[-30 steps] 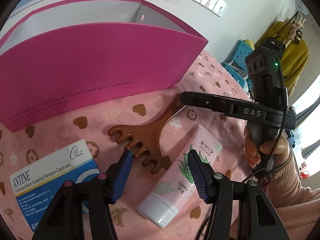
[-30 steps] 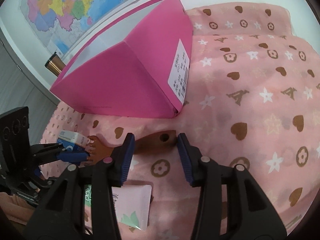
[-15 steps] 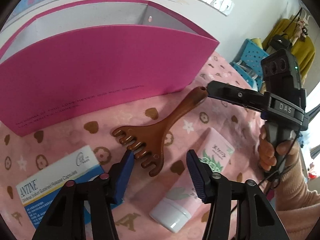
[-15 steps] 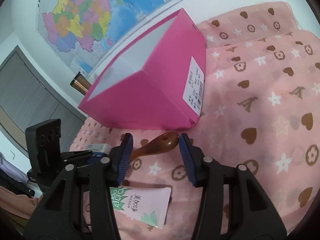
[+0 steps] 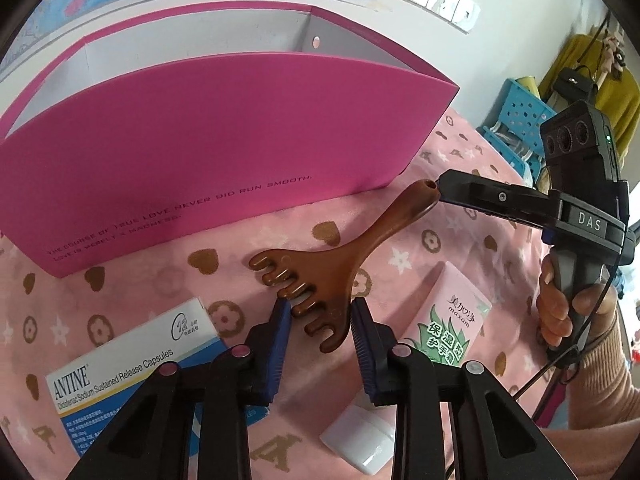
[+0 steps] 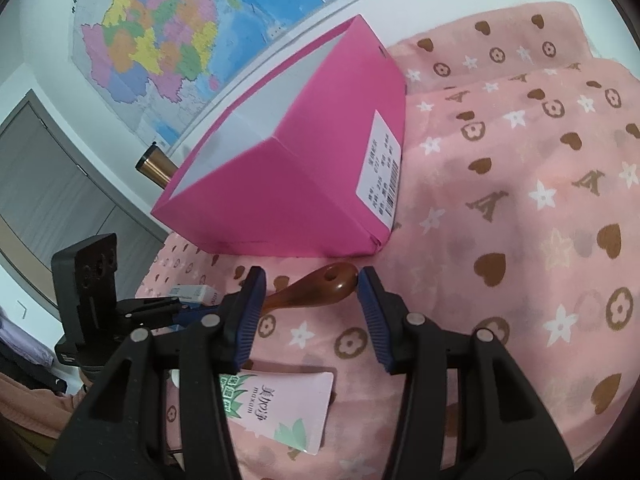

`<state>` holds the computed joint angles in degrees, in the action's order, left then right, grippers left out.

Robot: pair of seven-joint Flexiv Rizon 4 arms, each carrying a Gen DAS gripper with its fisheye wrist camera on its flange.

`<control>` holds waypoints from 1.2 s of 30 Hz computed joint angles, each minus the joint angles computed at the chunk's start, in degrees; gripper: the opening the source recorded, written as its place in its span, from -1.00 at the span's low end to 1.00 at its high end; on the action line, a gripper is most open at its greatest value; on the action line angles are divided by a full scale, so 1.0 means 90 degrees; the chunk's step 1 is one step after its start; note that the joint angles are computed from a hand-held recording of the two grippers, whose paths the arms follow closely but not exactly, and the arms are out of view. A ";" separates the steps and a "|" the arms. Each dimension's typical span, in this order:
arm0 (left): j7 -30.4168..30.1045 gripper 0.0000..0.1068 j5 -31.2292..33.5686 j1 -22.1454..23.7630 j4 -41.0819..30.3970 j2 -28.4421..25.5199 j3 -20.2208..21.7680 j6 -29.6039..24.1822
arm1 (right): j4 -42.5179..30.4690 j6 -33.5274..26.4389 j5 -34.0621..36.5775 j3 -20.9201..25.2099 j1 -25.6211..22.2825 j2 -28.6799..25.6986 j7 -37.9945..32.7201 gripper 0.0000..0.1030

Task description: Organize rigid objects

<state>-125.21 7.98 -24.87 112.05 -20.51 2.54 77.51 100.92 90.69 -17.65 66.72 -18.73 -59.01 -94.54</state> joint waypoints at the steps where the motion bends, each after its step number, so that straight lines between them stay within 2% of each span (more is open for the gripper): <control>1: 0.0016 -0.43 -0.0005 0.0013 0.0011 0.0000 -0.0013 0.0019 | 0.0003 -0.0010 -0.0003 0.0015 -0.0014 -0.0014 -0.0014 -0.01; 5: 0.0116 -0.43 -0.0158 0.0109 0.0129 -0.0017 -0.0141 0.0339 | 0.0079 0.0107 -0.0031 0.0035 -0.0064 0.0015 -0.0052 -0.01; 12: 0.0085 -0.43 -0.0044 -0.0143 0.0204 0.0107 0.0130 0.0657 | 0.0399 0.0610 -0.0359 -0.0362 0.0030 0.0489 0.0270 -0.01; 18: -0.0176 -0.43 0.0351 -0.0410 0.0061 0.0225 0.0414 0.0506 | 0.0639 0.0967 -0.0755 -0.0586 0.0032 0.0760 0.0653 -0.01; 26: -0.0660 -0.43 0.1027 -0.0513 -0.0167 0.0392 0.0513 0.0267 | 0.0846 0.1285 -0.1343 -0.0712 -0.0043 0.0959 0.1174 -0.01; 36: -0.1142 -0.43 0.1679 -0.0392 -0.0326 0.0556 0.0359 0.0032 | 0.0948 0.1550 -0.2148 -0.0874 -0.0127 0.1022 0.1820 -0.01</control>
